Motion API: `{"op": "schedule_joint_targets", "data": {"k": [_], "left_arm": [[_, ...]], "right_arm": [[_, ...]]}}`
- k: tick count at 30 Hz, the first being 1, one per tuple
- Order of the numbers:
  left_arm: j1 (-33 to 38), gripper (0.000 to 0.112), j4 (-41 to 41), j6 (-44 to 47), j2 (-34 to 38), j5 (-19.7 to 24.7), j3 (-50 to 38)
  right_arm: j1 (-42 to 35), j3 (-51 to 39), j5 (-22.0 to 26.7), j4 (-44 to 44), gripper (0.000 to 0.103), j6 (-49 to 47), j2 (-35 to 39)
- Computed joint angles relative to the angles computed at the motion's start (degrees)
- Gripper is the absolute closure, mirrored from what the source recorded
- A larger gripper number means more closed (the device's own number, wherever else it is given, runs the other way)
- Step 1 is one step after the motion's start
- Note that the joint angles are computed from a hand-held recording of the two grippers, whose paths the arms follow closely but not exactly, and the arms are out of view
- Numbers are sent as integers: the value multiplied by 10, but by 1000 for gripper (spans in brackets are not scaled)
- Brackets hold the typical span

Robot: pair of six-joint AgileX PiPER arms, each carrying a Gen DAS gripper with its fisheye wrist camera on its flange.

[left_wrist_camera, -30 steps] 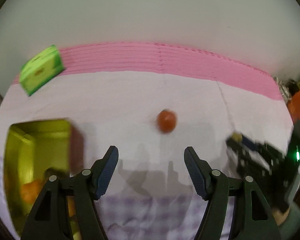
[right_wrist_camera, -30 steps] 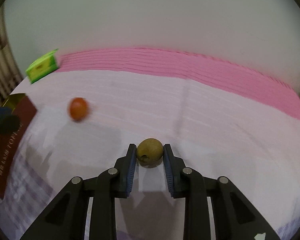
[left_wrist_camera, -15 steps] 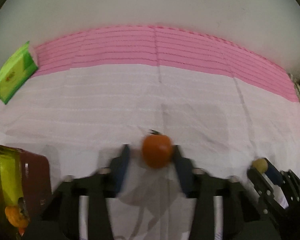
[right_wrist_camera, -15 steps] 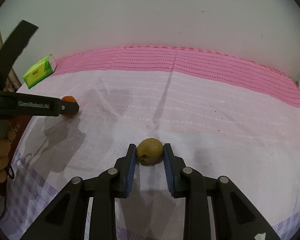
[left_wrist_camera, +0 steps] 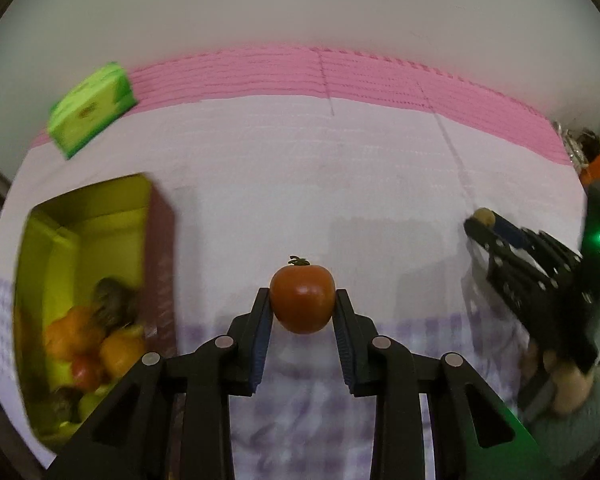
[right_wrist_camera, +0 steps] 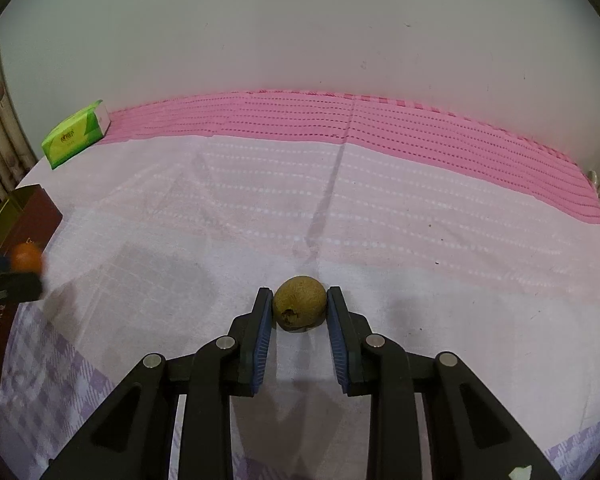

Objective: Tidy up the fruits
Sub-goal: 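Carry the red tomato over the tin and release it with the left tool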

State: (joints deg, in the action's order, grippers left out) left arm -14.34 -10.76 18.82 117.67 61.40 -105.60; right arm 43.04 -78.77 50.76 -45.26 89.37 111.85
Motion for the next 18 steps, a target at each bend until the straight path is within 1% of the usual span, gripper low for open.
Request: {"op": "schedule_joint_targets", "data": {"k": [4, 8, 14, 18], "left_arm": [[43, 81, -3, 28, -58, -20, 59], [101, 81, 3, 48, -89, -25, 88], [176, 81, 13, 64, -79, -25, 87], [208, 81, 17, 75, -71, -33, 92]], "right_arm": [[1, -10, 11, 3, 78, -8, 7], [1, -13, 13, 3, 78, -10, 8], [4, -21, 24, 5, 78, -15, 13], [5, -22, 25, 5, 78, -15, 14]]}}
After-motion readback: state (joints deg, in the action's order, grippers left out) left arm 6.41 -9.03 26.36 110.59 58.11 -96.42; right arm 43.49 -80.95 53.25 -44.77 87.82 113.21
